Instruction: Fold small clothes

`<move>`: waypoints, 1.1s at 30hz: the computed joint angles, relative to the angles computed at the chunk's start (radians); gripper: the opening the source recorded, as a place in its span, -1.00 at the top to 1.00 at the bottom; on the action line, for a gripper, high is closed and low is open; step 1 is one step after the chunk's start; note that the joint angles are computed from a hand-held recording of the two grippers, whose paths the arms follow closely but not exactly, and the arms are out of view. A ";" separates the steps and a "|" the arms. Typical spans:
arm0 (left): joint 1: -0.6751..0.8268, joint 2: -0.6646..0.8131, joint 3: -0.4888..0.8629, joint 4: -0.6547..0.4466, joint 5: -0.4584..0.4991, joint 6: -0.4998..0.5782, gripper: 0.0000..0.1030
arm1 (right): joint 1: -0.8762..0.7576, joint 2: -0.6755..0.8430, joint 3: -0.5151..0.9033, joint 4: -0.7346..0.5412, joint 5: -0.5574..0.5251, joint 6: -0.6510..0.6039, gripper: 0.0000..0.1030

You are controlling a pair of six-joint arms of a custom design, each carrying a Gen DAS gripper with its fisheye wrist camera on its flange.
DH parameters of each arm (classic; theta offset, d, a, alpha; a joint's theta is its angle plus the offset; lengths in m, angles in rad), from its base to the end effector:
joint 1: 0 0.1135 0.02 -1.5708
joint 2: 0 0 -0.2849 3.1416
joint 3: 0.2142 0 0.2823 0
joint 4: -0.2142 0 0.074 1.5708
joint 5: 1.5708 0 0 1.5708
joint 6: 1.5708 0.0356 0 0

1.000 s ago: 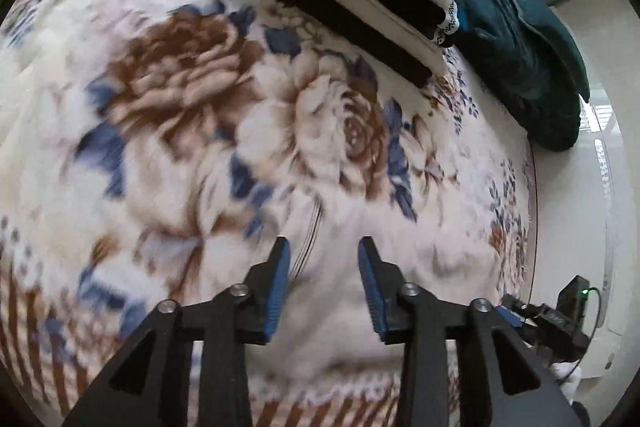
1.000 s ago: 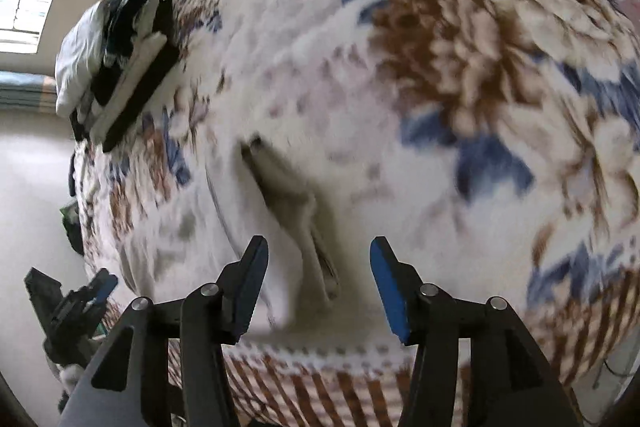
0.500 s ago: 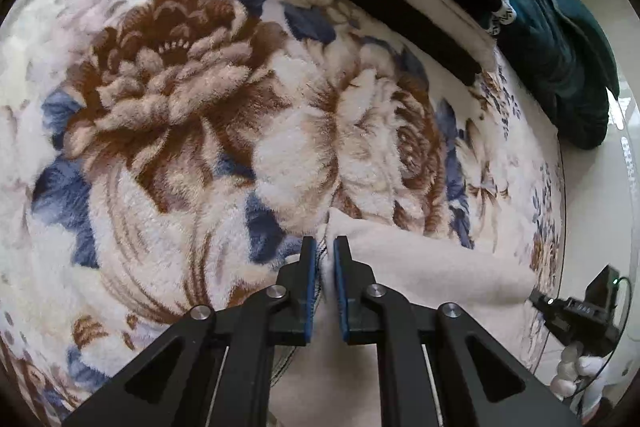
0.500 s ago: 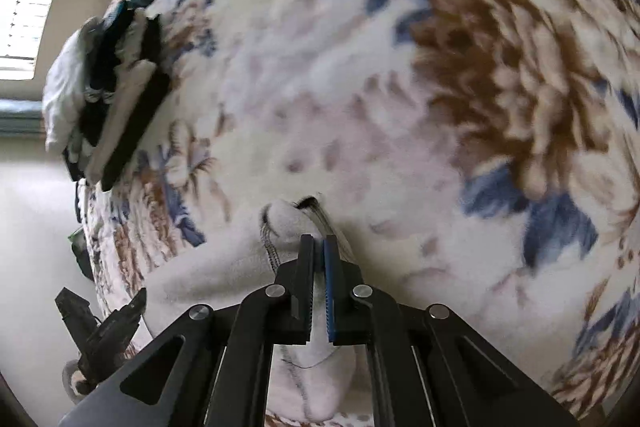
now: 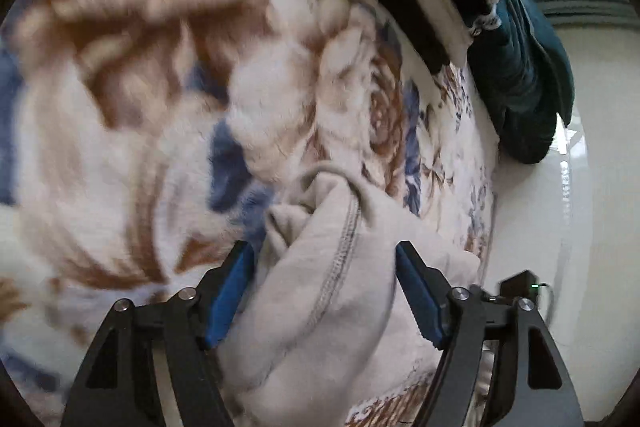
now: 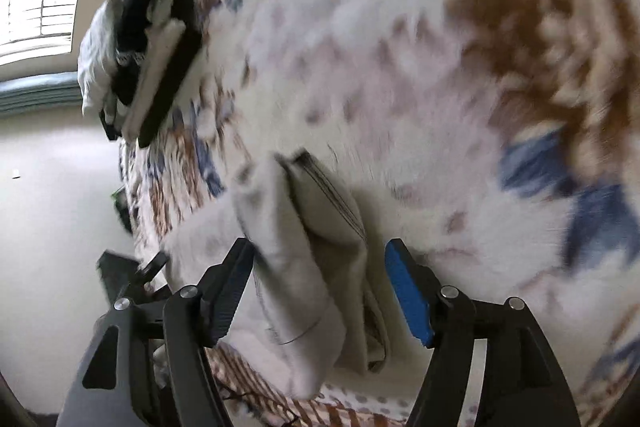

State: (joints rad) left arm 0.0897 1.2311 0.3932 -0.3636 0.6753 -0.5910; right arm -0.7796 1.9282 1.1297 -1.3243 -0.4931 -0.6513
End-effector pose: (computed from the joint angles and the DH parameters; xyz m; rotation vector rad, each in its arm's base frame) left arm 0.1922 -0.0051 0.1223 -0.7514 2.6646 -1.0676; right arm 0.2251 -0.1988 0.1350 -0.3854 -2.8305 -1.0706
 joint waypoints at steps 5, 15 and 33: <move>-0.054 -0.046 -0.028 0.117 -0.015 -0.089 0.19 | -0.008 0.091 -0.025 0.022 -0.084 0.002 -0.28; -0.042 -0.181 0.009 0.059 0.021 -0.120 0.50 | 0.007 -0.030 -0.067 0.006 -0.165 0.036 0.65; 0.268 0.217 0.918 -0.415 0.162 0.255 0.51 | 0.523 -0.258 0.360 0.100 -0.463 0.691 0.67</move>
State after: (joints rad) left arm 0.3580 1.4482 1.3112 -0.7791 0.8377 -0.3364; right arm -0.2569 1.6700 1.4899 -1.2242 -0.9563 0.0397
